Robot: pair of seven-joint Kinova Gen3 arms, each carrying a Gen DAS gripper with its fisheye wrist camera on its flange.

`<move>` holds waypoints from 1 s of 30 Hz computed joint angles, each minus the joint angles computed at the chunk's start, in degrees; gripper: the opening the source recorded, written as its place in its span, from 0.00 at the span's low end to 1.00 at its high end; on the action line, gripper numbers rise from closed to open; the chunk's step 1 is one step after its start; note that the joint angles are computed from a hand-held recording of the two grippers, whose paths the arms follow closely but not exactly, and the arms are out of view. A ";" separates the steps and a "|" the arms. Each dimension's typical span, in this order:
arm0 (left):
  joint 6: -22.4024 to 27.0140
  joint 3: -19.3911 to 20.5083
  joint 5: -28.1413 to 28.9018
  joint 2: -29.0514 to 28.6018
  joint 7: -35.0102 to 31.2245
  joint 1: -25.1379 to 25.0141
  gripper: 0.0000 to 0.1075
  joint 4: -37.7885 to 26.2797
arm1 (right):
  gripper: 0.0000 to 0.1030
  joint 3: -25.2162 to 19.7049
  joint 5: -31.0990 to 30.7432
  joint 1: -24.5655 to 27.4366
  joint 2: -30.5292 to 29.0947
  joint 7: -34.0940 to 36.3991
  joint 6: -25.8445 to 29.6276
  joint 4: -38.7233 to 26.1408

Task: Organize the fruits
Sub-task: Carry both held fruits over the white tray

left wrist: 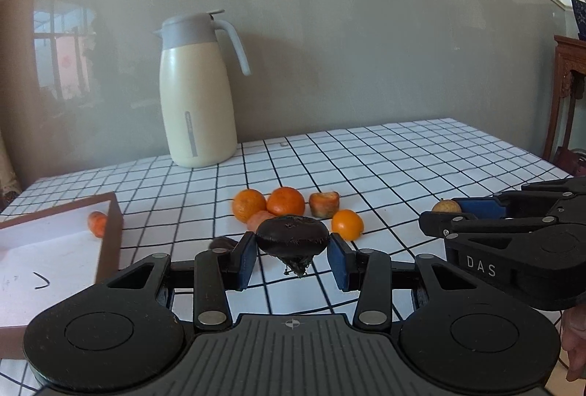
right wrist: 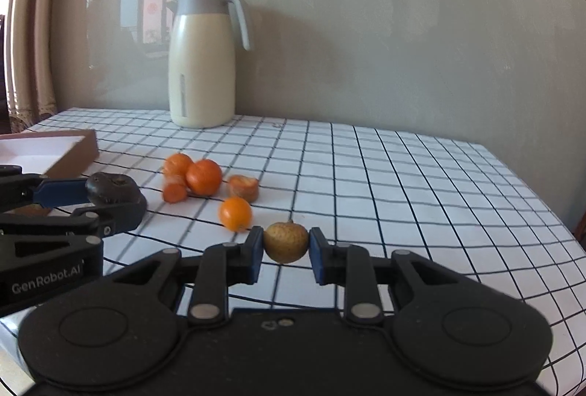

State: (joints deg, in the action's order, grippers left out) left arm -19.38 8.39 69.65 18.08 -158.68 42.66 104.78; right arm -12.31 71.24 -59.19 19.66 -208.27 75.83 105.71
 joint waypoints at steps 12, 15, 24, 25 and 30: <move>-2.06 -0.80 -7.65 -3.57 7.46 -2.02 0.39 4.09 | 0.17 0.20 1.57 -1.98 1.31 1.91 1.90 -2.93; -2.84 -1.02 -8.70 -4.41 8.52 -2.72 0.39 5.03 | 0.17 0.33 2.21 -2.48 1.65 2.57 2.03 -3.60; -4.37 -1.04 -11.53 -6.38 12.22 -5.93 0.39 7.48 | 0.17 1.09 5.29 -3.43 3.29 4.89 0.06 -6.61; -4.37 -1.11 -11.76 -6.61 12.48 -6.37 0.39 7.73 | 0.17 1.24 5.69 -3.56 3.53 5.17 -0.27 -7.06; -4.68 -1.47 -13.15 -7.99 13.86 -8.75 0.39 9.42 | 0.17 2.12 7.14 -3.92 4.85 6.77 -2.49 -9.26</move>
